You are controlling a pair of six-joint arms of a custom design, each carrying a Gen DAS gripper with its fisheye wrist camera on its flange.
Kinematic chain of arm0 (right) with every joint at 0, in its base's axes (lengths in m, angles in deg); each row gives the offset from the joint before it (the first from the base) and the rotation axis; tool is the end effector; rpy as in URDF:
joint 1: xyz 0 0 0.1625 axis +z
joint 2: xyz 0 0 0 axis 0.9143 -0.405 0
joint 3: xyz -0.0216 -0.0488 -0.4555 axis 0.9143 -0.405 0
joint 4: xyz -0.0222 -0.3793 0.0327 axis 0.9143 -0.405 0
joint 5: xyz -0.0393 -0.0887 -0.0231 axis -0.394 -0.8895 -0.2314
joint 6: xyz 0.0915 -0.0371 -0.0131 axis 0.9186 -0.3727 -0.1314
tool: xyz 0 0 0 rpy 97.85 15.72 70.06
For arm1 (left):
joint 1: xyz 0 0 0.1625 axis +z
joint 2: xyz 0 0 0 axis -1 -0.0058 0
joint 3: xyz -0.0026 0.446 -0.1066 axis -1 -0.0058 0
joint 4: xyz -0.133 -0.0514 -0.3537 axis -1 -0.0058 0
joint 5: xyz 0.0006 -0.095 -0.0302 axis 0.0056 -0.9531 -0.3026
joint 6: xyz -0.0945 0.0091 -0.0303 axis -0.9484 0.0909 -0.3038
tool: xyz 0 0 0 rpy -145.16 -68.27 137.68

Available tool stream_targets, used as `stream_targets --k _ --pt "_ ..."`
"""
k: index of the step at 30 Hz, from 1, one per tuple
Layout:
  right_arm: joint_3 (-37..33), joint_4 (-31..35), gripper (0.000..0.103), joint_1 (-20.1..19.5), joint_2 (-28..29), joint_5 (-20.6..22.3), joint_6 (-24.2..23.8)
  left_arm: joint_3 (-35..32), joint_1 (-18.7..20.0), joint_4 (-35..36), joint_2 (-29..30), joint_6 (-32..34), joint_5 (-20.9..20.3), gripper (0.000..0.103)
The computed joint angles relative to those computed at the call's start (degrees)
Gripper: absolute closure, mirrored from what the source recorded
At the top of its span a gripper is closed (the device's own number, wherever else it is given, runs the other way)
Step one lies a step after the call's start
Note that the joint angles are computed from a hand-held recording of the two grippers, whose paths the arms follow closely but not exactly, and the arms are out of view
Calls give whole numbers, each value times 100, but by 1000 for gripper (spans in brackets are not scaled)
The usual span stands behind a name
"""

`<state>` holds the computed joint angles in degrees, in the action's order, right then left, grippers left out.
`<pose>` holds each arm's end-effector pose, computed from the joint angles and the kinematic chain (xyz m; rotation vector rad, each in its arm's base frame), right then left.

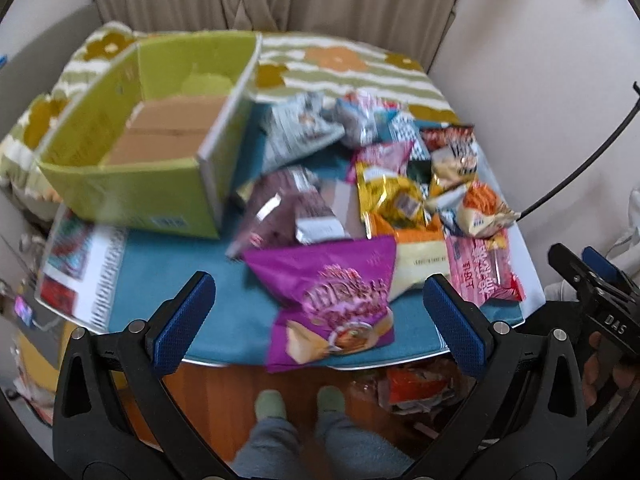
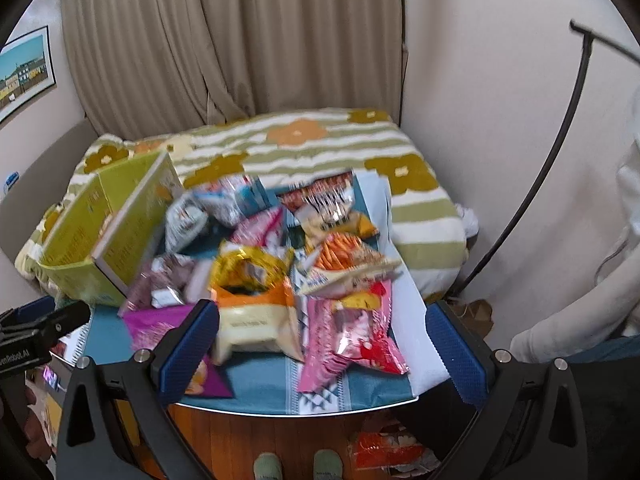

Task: Organize snacks
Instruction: 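Grasp the purple potato chip bag with the left tool while the right tool grasps the pink marshmallow bag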

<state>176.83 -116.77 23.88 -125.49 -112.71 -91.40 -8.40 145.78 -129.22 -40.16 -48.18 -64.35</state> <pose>0.0827 -0.7167 0.2388 0.3089 -2.2554 0.8994 -0.2533 -0.7409 0.0543 0.2308 2.4494 -0.7276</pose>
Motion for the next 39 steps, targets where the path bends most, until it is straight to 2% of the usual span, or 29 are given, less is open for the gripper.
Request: stream_targets --k 9,14,20,21,22,26,34,37,39 --pt "-557 1049 0 -529 291 382 -121 -598 173 666 653 -514 197 0" --pt "-817 1231 0 -661 491 434 -304 -895 281 1067 864 -668 166 0" --pt "-1074 1547 0 -743 634 387 -277 -1034 294 1144 993 -716 219 1" --pt "-1109 1570 0 -751 661 374 -286 -1047 292 1154 1001 -725 235 2" --pt "-1123 1584 0 -751 676 360 -287 -1061 296 1168 1025 -734 262 9" --pt "-1186 1605 0 -767 739 378 -382 -1018 301 1152 986 -751 222 18" --pt "-1287 1607 0 -757 852 316 -432 -909 249 1101 916 -740 222 28" --pt "-1313 1569 10 -748 901 232 -473 -850 213 1057 891 -713 266 30" --pt "-1363 1683 30 -757 926 135 -414 -868 197 1055 902 -689 290 30"
